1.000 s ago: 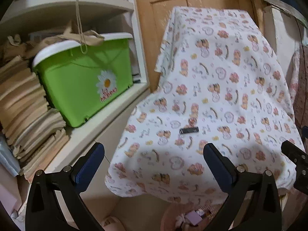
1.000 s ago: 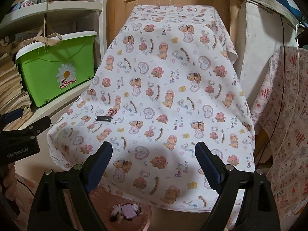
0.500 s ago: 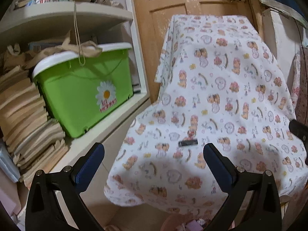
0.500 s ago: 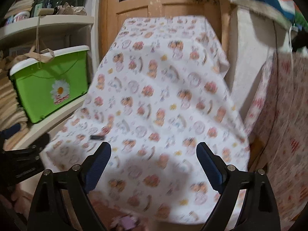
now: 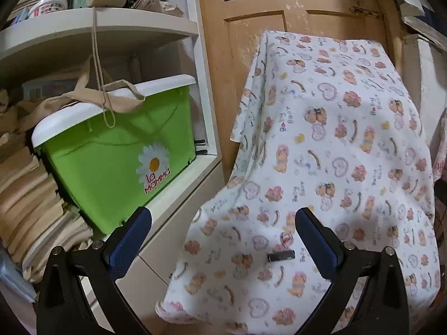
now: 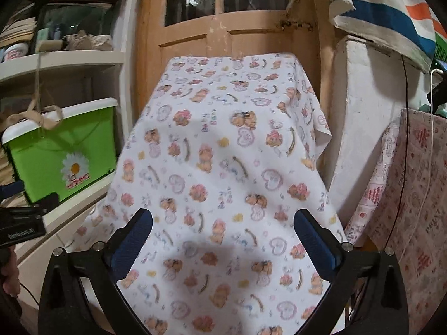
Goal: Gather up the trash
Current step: 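Raise both open tools back over the table, then lower the left tool onto the black cylinder and close on it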
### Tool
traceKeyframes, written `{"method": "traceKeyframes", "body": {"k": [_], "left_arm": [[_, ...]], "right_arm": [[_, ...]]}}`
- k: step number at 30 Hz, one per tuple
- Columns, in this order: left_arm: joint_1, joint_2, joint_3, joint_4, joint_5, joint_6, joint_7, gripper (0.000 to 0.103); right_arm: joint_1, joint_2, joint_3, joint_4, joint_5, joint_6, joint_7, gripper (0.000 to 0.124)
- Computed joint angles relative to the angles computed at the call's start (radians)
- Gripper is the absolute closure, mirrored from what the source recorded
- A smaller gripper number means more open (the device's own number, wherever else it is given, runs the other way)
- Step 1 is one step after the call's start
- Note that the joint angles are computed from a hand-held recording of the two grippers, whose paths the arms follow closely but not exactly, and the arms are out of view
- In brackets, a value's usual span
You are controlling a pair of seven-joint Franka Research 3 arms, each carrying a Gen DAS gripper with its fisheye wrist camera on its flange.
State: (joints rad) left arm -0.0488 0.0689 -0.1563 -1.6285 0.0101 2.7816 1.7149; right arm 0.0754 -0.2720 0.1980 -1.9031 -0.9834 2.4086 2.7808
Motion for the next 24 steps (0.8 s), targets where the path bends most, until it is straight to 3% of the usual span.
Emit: {"method": "traceKeyframes", "body": {"k": [6,8,11,17,24], "left_arm": [[0.002,0.061,0.000,0.013,0.018,-0.025,-0.036,0.001],[0.001,0.092,0.004,0.035,0.038,-0.092,-0.079,0.001],[0.015,0.175,-0.016,0.150,-0.006,-0.245,-0.042,0.001],[0.000,0.271,-0.011,0.296,0.051,-0.315,-0.095,0.001],[-0.005,0.397,-0.015,0.516,0.034,-0.481,-0.136,0.001]], "right_arm": [[-0.011,0.013,-0.027,-0.042,0.050,-0.008,0.012,0.022],[-0.006,0.027,-0.041,-0.040,0.091,-0.001,-0.021,0.022],[-0.009,0.046,-0.038,-0.030,0.071,-0.018,-0.019,0.022],[0.013,0.089,-0.062,-0.002,0.106,-0.026,-0.061,0.022],[0.045,0.150,-0.087,0.048,0.160,-0.028,-0.092,0.022]]}}
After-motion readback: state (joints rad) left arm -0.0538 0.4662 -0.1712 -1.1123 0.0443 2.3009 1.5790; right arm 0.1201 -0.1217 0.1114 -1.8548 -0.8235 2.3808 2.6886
